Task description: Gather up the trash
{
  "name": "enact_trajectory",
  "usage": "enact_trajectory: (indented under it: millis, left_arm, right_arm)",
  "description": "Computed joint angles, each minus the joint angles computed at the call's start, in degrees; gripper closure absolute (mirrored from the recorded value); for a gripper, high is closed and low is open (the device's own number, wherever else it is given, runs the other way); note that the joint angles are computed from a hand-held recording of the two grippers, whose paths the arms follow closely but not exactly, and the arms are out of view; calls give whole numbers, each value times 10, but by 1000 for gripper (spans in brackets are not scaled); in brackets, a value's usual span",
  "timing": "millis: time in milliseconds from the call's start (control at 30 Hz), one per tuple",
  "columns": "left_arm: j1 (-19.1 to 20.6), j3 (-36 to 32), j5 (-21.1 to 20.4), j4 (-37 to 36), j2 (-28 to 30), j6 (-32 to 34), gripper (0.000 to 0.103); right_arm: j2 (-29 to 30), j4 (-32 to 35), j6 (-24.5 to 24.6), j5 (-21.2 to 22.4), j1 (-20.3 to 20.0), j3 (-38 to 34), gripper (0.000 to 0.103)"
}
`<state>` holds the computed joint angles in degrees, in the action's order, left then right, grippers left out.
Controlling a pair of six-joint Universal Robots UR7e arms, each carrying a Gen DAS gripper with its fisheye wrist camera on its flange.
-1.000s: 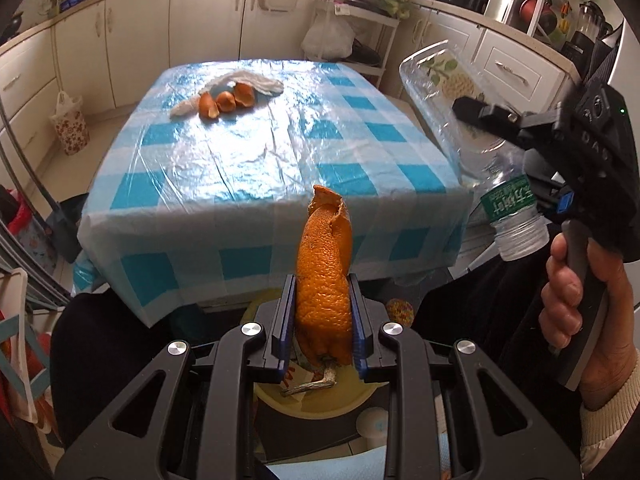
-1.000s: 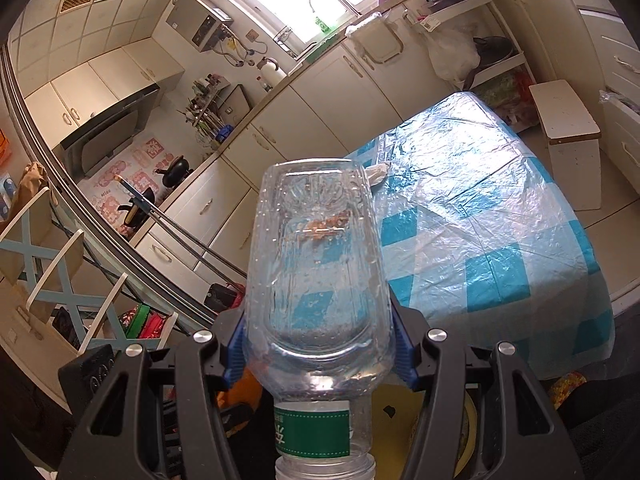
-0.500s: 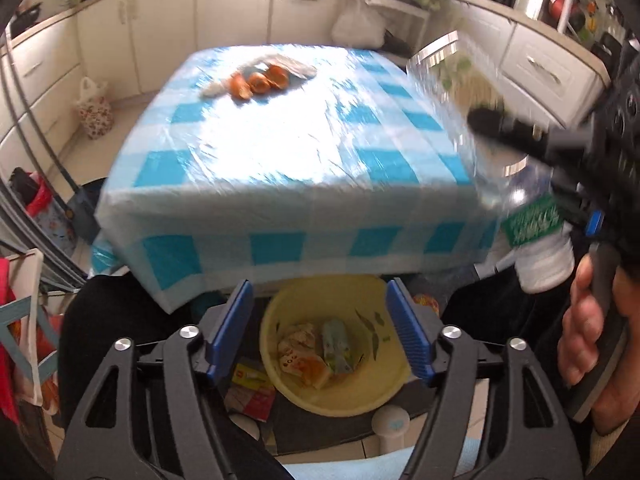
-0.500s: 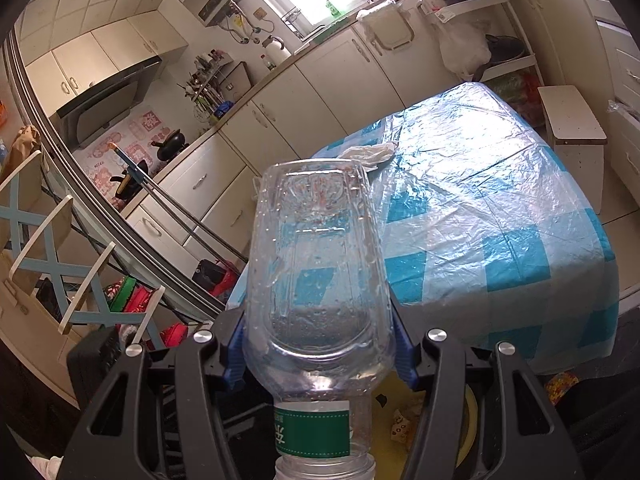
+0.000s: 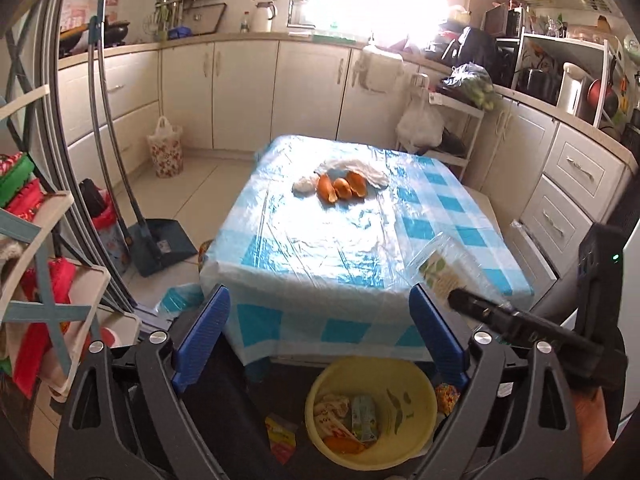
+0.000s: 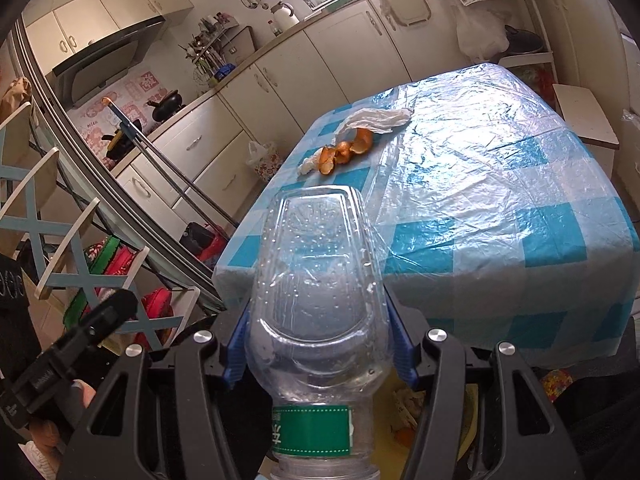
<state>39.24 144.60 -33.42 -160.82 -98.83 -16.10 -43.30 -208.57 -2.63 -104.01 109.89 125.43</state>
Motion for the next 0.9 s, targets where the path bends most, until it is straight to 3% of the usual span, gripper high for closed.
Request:
enact_trajectory:
  millis: [267, 567, 900]
  left_arm:
    - [-20, 7, 8, 12, -20, -3, 15]
    - [-42, 18, 36, 7, -32, 0, 11]
    - [-53, 23, 53, 14, -38, -2, 8]
  right_arm:
    - [16, 77, -17, -43, 18, -28, 40]
    - [10, 35, -22, -53, 22, -18, 34]
    - [19, -18, -32, -100, 35, -19, 27]
